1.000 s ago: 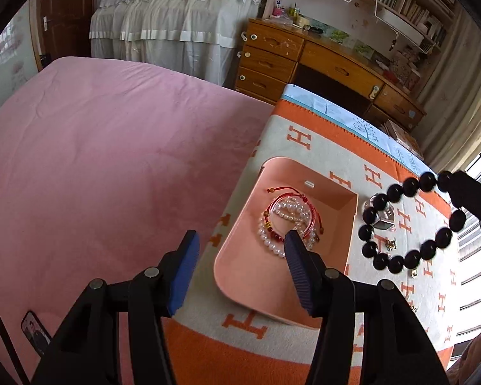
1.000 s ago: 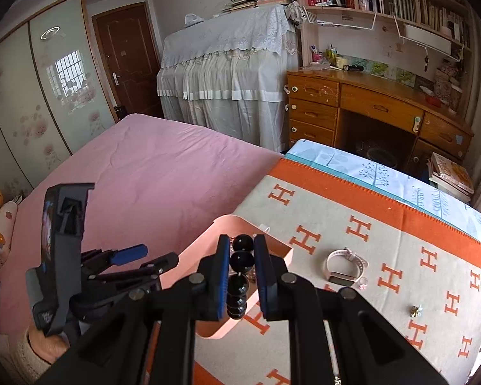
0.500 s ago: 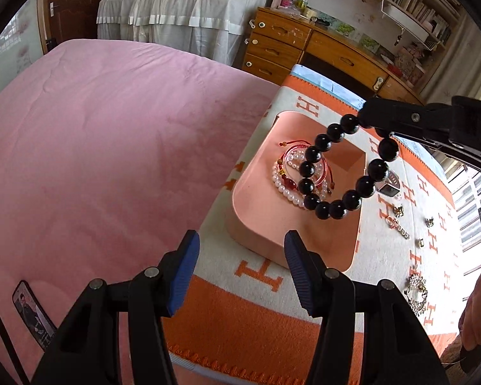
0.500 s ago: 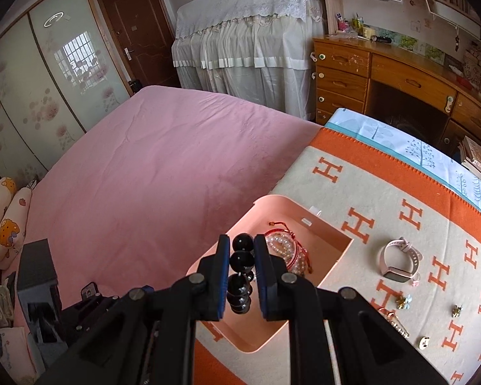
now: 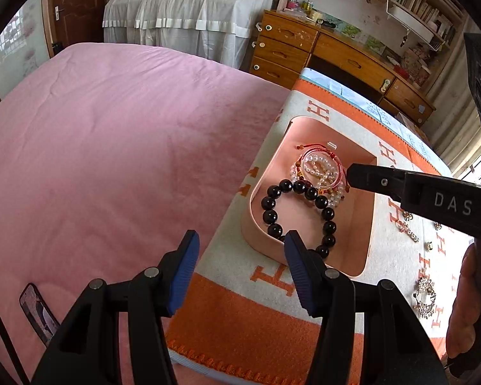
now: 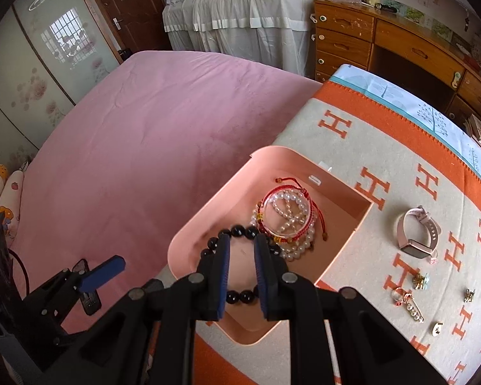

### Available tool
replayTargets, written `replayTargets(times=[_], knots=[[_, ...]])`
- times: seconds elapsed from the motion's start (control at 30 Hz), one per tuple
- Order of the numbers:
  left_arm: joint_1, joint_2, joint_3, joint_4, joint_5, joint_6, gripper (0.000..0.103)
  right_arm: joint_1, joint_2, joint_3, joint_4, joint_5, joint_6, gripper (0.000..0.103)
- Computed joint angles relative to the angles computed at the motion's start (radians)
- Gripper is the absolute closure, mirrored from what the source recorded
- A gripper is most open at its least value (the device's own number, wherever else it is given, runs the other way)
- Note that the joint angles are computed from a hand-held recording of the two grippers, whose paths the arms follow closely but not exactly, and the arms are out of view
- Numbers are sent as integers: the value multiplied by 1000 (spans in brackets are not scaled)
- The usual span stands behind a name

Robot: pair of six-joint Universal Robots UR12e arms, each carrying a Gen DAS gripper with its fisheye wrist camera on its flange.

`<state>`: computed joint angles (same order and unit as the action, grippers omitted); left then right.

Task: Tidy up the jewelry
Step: 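Lower the black bead bracelet into the pink box and open the right tool, then withdraw both tools from the box toward the remaining jewelry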

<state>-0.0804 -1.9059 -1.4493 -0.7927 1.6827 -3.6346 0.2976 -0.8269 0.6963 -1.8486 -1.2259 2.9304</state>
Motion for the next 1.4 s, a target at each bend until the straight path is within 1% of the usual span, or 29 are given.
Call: replayTargets(times=[0.2,0.33,0.37,0.67,0.73,0.8,0.83,0.9,1.17,1.23,1.33,1.4], knots=[[-5,-1,3,-4,-9,8,49,-13,-36,66,-22,-12,15,87],[-13,-1,4,5,2,15,42,-22,-70,125,-54,-14,21,87],[-15,-1,4,6,5,18,42,-24,-78,139,-63,-13,23,87],[-41,-8,20,7,20,53,41,-56,-156,270,-145,23,43,87],[-48,-9,24,8,23,67,40,-66,-175,303,-163,31,49,85],[-56,-11,30,12,26,80,38,-76,-194,335,-183,41,58,78],[-60,-14,35,14,28,87,36,-81,-204,352,-196,40,64,76],[-70,-20,46,16,31,107,35,-89,-222,381,-218,32,73,74],[-109,-61,115,-11,28,192,33,-131,-273,475,-295,17,115,73],[-118,-72,133,-22,33,205,30,-145,-281,490,-312,19,127,73],[-128,-89,164,-40,33,218,30,-164,-288,508,-332,27,149,73],[-132,-102,188,-58,20,222,30,-176,-292,518,-347,35,162,73]])
